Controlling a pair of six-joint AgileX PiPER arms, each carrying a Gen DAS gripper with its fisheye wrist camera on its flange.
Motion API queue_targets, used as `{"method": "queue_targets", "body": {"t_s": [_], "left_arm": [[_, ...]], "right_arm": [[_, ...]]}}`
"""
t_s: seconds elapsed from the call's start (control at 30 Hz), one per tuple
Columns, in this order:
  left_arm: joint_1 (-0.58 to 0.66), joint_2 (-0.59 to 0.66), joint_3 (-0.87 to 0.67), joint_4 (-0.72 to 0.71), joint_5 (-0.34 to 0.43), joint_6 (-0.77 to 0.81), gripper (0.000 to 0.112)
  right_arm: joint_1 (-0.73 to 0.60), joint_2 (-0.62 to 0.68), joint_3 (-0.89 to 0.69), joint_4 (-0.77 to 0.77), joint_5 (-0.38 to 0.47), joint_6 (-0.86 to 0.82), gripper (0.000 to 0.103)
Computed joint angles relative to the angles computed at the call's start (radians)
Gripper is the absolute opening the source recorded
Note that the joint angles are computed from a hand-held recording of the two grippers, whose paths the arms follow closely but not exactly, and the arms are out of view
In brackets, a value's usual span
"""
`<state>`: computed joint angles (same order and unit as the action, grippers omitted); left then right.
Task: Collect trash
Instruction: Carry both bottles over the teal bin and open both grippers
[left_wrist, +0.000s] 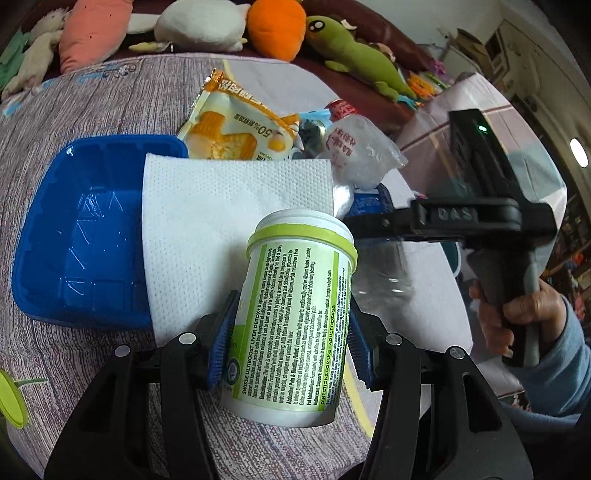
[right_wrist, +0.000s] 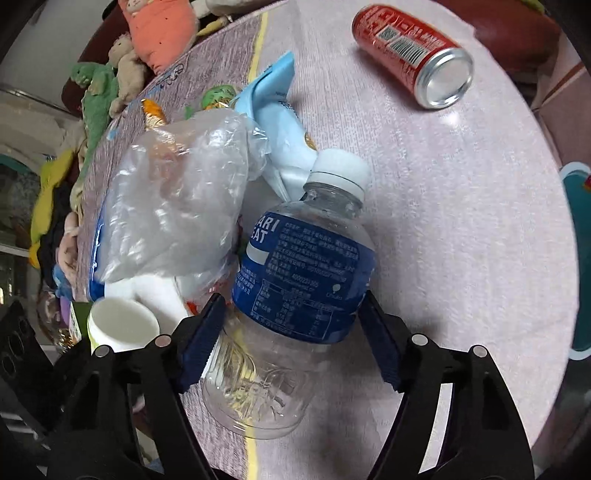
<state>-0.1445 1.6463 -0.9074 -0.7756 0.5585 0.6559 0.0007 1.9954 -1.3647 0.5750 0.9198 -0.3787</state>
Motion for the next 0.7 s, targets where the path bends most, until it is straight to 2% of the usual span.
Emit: {"method": "queue_targets", "body": {"t_s": [0.27, 0.47, 0.7], "left_arm": [[-0.094, -0.005, -0.06, 0.116, -0.004, -0.15, 0.055], [-0.163, 0.011, -0.095, 0.196, -0.019, -0.26, 0.055], [-0.17, 0.037, -0.095, 0.23, -0.025, -0.314, 0.055]], "right_arm": [[-0.131, -0.141, 0.108, 0.087, 0.037, -0.131, 0.066], [-0.163, -0.13, 0.13, 0.038, 0.059, -0.147, 0.065], [-0.151, -0.079, 0.142, -0.025, 0.116, -0.156, 0.069]]}}
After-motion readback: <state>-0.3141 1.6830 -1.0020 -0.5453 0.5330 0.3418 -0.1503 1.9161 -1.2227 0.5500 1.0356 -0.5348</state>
